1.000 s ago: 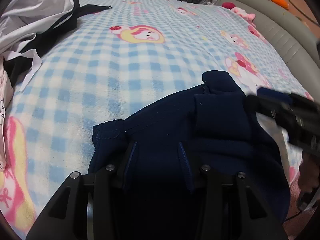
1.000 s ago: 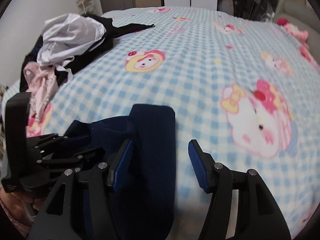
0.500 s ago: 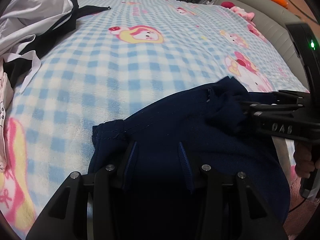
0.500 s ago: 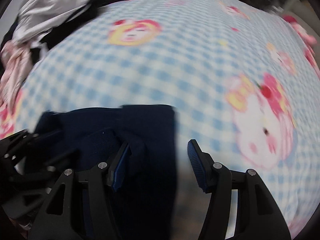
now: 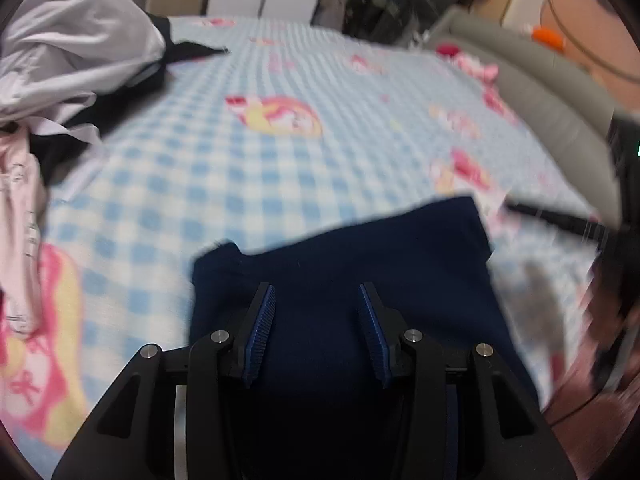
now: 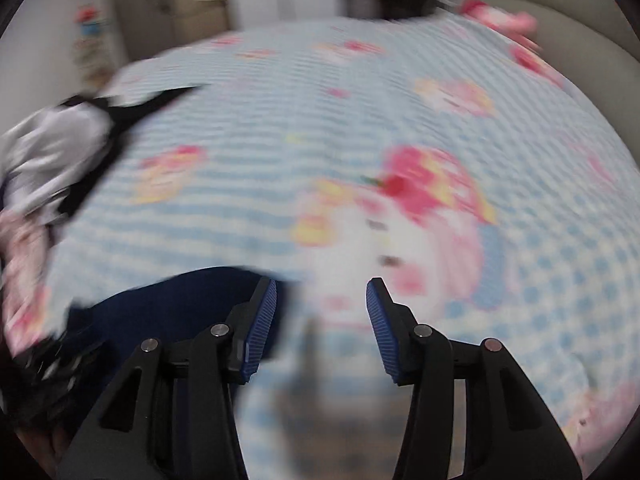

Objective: Fold clothes

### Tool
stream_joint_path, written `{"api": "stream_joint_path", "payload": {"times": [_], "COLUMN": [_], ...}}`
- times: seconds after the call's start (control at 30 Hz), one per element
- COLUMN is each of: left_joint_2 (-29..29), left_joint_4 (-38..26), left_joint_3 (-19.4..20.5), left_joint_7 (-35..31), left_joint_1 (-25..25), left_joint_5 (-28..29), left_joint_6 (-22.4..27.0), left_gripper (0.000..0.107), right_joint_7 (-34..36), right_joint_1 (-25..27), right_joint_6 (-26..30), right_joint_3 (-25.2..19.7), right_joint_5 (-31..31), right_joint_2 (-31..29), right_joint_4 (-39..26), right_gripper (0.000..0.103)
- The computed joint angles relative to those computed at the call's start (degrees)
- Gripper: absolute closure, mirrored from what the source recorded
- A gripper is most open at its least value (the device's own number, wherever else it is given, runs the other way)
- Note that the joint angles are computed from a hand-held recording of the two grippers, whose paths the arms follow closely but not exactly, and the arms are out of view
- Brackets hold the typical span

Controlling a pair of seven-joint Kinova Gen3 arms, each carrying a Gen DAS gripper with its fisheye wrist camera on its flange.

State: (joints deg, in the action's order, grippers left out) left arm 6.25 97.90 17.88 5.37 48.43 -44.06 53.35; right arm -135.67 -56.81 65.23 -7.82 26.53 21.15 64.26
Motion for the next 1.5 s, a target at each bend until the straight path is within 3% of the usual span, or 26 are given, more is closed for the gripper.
{"api": "stream_joint_path", "payload": {"times": [0.07,0.17,0.23,0.27,0.33,0.4,0.47,0.53,0.6,0.67,0.7,0.83,0.9,0.93,0.97,1.03,1.07,1.13,1.2,1.27,1.33,1.4,1.5], "left_joint_2": [0.91,-0.86,-5.67,-8.29,-11.30,-11.92,-11.48,-10.52,-9.04,-6.73,-5.75,-5.77,-4.78,-3.71,-1.77,1.99,2.54,0.56,-2.66,-5.14,-4.57,-1.41,5.75], "left_joint_4": [-0.21,2.13,6.54,8.88,12.69,14.63,15.79,15.20,13.07,9.22,7.24,2.51,0.93,-0.09,-1.22,-3.16,-3.81,-3.02,-2.32,-1.43,-1.33,-2.45,-6.35], "left_joint_3": [2.36,1.48,-0.84,-1.86,-6.23,-11.06,-12.28,-9.32,-7.71,-6.30,-5.91,-6.32,-6.42,-6.41,-5.38,-2.11,-0.87,-1.01,-3.77,-4.54,-2.31,2.50,9.78], "left_joint_7": [1.27,1.20,5.23,7.53,9.92,8.57,5.22,3.02,-0.44,-5.10,-7.43,-13.10,-15.95,-17.55,-19.38,-20.49,-19.73,-15.71,-11.89,-11.68,-15.21,-19.87,-26.86], "left_joint_1": [-2.31,-4.15,-4.03,-4.09,-1.45,1.50,0.91,-2.05,-3.21,-4.17,-4.42,-3.79,-5.54,-6.57,-8.35,-12.20,-12.58,-10.18,-4.87,-2.18,-3.34,-7.46,-15.15], "left_joint_5": [0.44,4.49,5.64,6.06,6.13,8.84,10.23,10.44,11.61,12.61,12.92,11.70,12.57,13.74,15.29,16.13,15.37,11.79,7.76,6.05,5.91,7.31,10.88], "left_joint_6": [2.78,2.16,-2.24,-4.57,-9.23,-13.89,-18.30,-19.71,-18.44,-14.83,-12.87,-9.73,-9.10,-8.11,-6.18,-2.18,-0.52,1.04,2.17,-0.19,-4.19,-6.41,-2.88], "left_gripper": [0.062,0.072,0.069,0.058,0.055,0.055,0.056,0.060,0.091,0.100,0.101,0.101,0.099,0.096,0.095,0.079,0.077,0.072,0.060,0.060,0.060,0.060,0.065], "right_joint_7": [3.06,0.65,-4.01,-5.94,-7.01,-4.36,-0.52,3.22,4.56,4.18,3.53,-0.65,-2.88,-3.30,-2.87,-2.48,-2.15,-4.24,-7.45,-7.96,-6.24,-3.59,-0.48], "right_joint_1": [-0.58,-3.57,-2.07,-2.11,-3.27,-0.58,4.73,9.77,11.88,11.18,11.23,14.74,16.18,15.62,14.86,11.89,11.48,12.60,14.07,12.41,10.10,8.83,6.13], "right_joint_6": [1.16,4.16,1.51,-0.82,-4.65,-6.47,-7.52,-5.62,-5.43,-7.54,-9.38,-15.53,-15.00,-13.34,-11.01,-6.35,-4.38,-3.25,-5.83,-7.35,-5.98,-3.64,2.49], "right_joint_3": [-1.39,3.88,5.56,6.24,7.55,4.92,0.14,-4.41,-5.94,-4.78,-5.01,-9.62,-11.74,-11.21,-9.62,-4.56,-3.20,-3.64,-7.06,-8.17,-8.86,-9.17,-7.88], "right_joint_5": [-0.90,-1.48,-4.66,-4.94,-3.67,-5.24,-9.75,-14.40,-16.28,-17.15,-16.72,-11.80,-7.71,-6.30,-5.38,-5.00,-5.50,-5.25,-2.20,0.64,1.72,1.83,2.67], "right_joint_2": [3.09,6.21,3.66,2.14,-0.41,-1.04,0.31,3.16,5.33,4.58,3.43,-1.97,-2.64,-2.53,-1.51,1.00,1.89,1.44,-1.81,-3.08,-2.22,1.24,7.50], "right_joint_4": [-2.32,-2.29,0.75,2.87,5.94,6.10,4.71,1.72,0.44,1.85,3.37,8.04,7.49,6.23,4.32,1.81,1.14,1.84,5.06,6.76,5.27,1.93,-5.06], "right_gripper": [0.053,0.056,0.055,0.054,0.049,0.048,0.047,0.047,0.048,0.066,0.082,0.088,0.088,0.083,0.071,0.065,0.065,0.064,0.061,0.056,0.056,0.056,0.063]}}
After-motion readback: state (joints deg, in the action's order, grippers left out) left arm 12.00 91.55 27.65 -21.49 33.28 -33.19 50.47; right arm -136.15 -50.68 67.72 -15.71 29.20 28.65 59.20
